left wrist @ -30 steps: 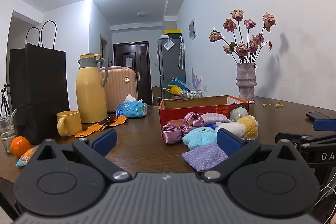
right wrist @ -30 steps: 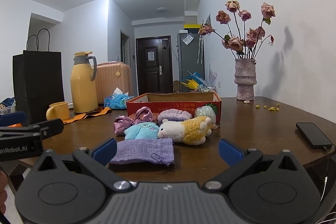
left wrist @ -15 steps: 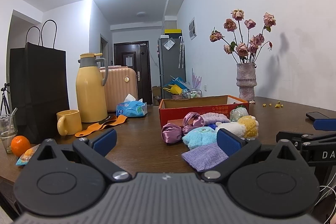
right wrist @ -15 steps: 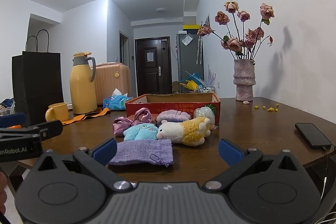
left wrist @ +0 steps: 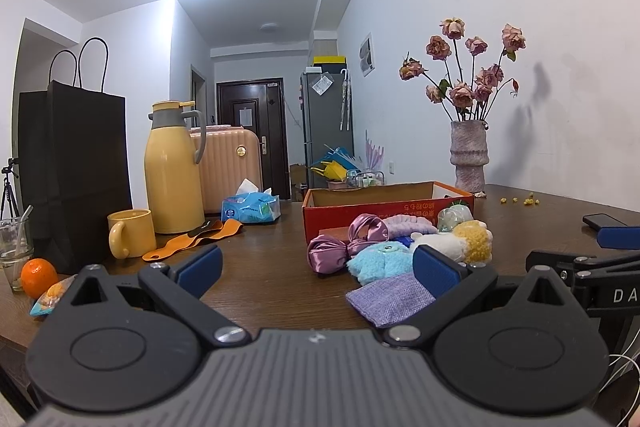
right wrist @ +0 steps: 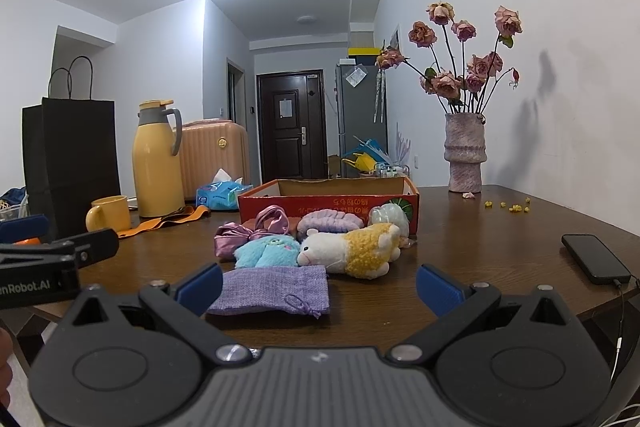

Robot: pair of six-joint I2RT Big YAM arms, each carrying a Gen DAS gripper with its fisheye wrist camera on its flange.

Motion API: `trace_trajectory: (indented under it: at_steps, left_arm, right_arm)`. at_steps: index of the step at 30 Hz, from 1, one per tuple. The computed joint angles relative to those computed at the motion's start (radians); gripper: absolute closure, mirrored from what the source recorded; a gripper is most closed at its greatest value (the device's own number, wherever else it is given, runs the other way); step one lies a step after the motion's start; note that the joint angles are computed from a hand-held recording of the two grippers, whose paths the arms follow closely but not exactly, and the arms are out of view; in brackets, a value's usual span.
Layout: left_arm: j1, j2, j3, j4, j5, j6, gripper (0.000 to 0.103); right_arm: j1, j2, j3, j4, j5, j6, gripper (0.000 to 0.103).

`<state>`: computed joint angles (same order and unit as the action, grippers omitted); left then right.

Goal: Organize soft objects

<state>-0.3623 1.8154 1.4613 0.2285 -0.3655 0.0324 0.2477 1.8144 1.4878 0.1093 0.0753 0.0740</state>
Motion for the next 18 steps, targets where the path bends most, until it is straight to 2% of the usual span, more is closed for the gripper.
trace_trajectory:
  at_steps: [18]
  left_arm:
    - [0.000,0.001,0.001,-0.002,0.001,-0.001,0.000]
  right_arm:
    - [0.002,0.003,-0.001,0.003,0.000,0.006,0.000]
